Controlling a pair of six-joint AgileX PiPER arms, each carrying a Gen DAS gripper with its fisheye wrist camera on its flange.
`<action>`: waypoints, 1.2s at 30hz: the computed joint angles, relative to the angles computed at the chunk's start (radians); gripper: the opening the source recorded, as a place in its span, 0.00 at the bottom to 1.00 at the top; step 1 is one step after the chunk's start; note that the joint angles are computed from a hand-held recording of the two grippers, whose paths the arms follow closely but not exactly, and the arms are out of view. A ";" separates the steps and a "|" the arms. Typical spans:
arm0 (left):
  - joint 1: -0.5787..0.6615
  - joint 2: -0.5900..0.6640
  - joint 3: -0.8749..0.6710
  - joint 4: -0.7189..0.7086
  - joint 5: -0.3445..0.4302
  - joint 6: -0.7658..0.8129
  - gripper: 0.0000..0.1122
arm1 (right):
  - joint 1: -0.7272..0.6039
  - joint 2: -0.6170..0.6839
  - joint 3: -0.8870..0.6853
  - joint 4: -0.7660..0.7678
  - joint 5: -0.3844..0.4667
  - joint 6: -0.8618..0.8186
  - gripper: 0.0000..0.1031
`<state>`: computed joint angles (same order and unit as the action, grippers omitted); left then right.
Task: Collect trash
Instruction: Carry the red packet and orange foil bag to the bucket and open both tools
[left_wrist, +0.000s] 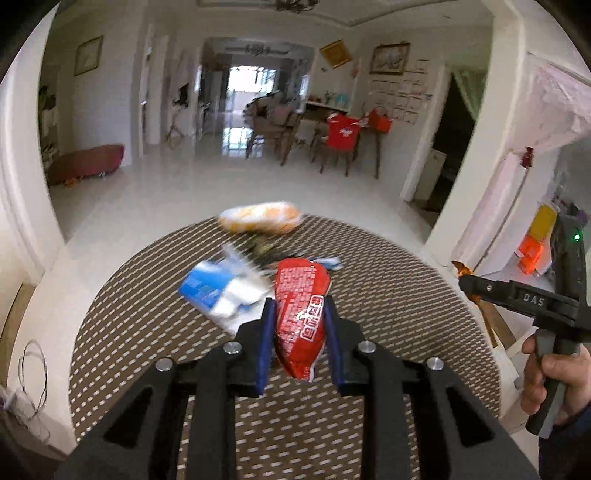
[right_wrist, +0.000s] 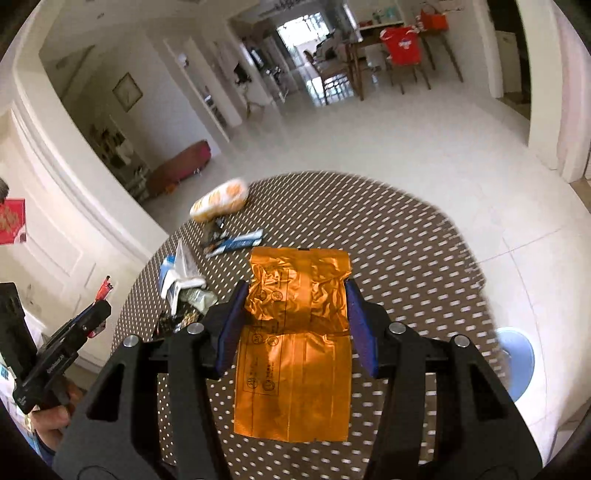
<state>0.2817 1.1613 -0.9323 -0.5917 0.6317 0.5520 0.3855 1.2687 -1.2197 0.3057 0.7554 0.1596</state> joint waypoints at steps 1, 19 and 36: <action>-0.054 -0.004 -0.009 0.040 -0.019 -0.055 0.22 | -0.026 -0.017 0.007 0.018 0.006 -0.019 0.50; -0.878 0.308 -0.363 0.731 -0.165 -0.856 0.22 | -1.107 -0.122 0.099 0.517 0.383 -0.725 0.50; -1.058 1.128 -1.259 0.487 0.253 -0.690 0.22 | -1.386 0.263 0.127 0.466 0.321 -0.916 0.50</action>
<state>-0.7763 2.2892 -2.1916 -0.1050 0.8846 -0.1382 -1.0005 1.5318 -1.0931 0.7721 1.0769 -0.7563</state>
